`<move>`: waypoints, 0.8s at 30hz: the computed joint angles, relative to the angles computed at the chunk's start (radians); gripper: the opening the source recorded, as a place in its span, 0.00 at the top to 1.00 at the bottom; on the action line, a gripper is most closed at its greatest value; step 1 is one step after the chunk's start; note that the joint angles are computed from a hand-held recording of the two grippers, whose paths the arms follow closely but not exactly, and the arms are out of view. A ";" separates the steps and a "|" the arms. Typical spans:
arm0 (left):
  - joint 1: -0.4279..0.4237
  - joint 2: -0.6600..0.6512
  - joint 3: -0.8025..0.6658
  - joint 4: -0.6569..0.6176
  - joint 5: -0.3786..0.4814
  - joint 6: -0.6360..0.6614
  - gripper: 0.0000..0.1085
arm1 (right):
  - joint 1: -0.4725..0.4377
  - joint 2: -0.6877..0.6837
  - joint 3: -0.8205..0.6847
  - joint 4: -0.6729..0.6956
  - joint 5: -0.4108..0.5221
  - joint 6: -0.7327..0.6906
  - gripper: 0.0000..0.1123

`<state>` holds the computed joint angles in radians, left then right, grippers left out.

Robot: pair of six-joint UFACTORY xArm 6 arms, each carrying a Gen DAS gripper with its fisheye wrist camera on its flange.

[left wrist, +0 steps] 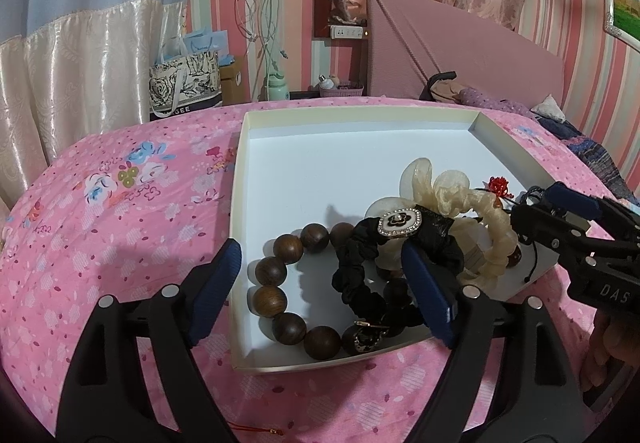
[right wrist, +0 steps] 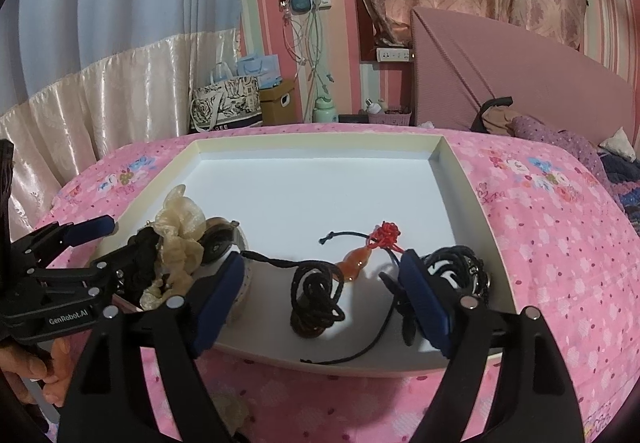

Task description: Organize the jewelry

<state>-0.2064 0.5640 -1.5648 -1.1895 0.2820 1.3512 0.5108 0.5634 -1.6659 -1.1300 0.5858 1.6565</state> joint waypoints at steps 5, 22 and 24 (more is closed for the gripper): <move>0.004 -0.025 0.028 0.059 -0.040 -0.047 0.24 | -0.014 -0.040 0.047 -0.019 -0.013 0.064 0.28; 0.297 -0.127 0.135 0.165 0.132 -0.068 0.23 | 0.067 -0.158 0.227 0.042 -0.052 0.051 0.28; 0.287 -0.149 0.187 0.143 0.134 0.005 0.23 | 0.074 -0.139 0.216 0.064 -0.080 0.025 0.28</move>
